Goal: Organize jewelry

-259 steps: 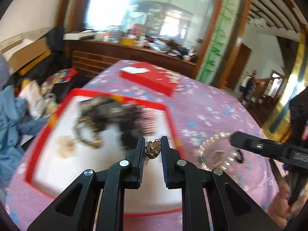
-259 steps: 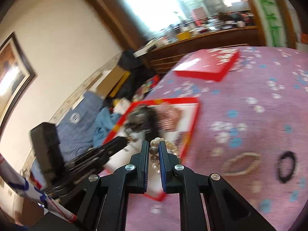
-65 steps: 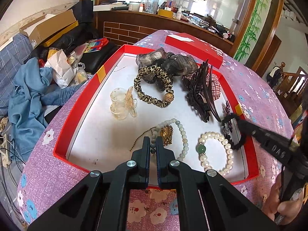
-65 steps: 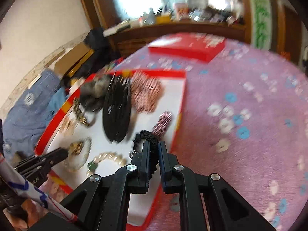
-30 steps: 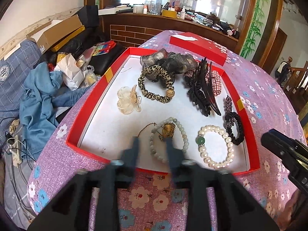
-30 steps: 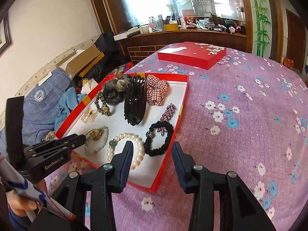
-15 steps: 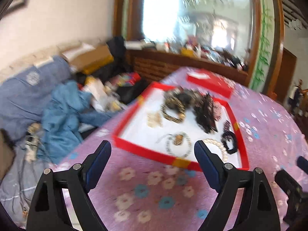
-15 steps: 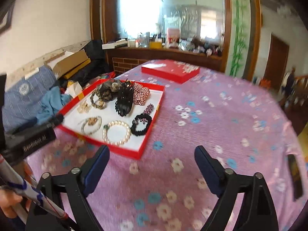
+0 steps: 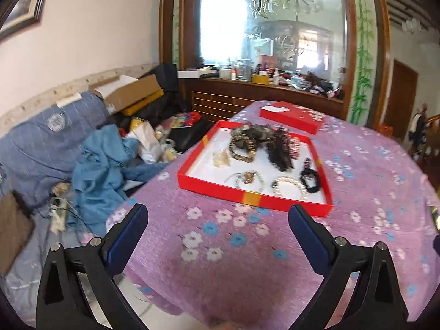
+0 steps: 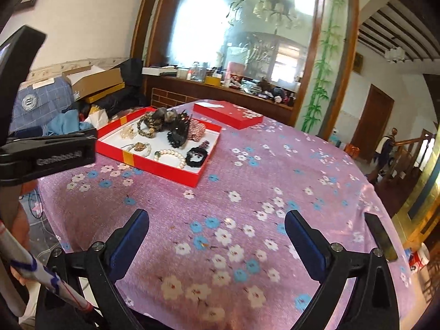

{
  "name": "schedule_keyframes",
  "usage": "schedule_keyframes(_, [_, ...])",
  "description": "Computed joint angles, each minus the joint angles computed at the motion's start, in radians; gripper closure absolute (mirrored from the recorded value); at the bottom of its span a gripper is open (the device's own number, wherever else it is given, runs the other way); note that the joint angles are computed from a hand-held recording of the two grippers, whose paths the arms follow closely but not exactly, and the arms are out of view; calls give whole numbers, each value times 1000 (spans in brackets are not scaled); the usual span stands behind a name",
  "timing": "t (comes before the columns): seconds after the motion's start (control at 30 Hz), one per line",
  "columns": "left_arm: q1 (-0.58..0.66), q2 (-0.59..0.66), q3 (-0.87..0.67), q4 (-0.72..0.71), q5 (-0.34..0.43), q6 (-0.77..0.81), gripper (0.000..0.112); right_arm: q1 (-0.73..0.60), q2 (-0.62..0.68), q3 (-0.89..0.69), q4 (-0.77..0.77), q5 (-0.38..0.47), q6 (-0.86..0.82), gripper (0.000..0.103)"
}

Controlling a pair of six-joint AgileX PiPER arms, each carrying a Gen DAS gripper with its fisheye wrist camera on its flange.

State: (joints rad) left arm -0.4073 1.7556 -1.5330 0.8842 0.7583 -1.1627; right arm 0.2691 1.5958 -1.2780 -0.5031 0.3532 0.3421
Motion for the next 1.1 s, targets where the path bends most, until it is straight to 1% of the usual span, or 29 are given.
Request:
schedule_keyframes(0.03, [-5,-14,18,16,3,-16,11,0,-14,16,-22,-6,27,2])
schedule_keyframes(0.07, [-19,-16,24,47,28,-42,11,-5,-25,29,-38,-12,50,2])
schedule_keyframes(0.13, [-61,-19,43,146,110,-114,11,-7,-30,26,-45,-5,68,2])
schedule_keyframes(0.2, [-82,-34,68,186,140,-144,11,-3,-35,24,-84,3,113,2])
schedule_keyframes(0.27, [-96,-39,74,183,184,-143,11,-5,-47,36,-105,-13,139,1])
schedule_keyframes(0.33, [-113,-25,59,181,253,-129,11,5,-46,37,-131,-9,157,1])
schedule_keyframes(0.4, [-124,-21,61,204,283,-131,11,26,-43,38,-188,8,199,1])
schedule_keyframes(0.5, [-152,-35,91,263,335,-191,11,55,-45,48,-289,23,278,1])
schedule_keyframes(0.6, [-158,-45,101,268,342,-190,11,61,-47,49,-300,23,282,1])
schedule_keyframes(0.8, [-150,-45,113,259,337,-191,11,81,-55,67,-374,28,340,1])
schedule_keyframes(1.1, [-137,-57,148,249,323,-213,11,91,-39,59,-372,43,332,1])
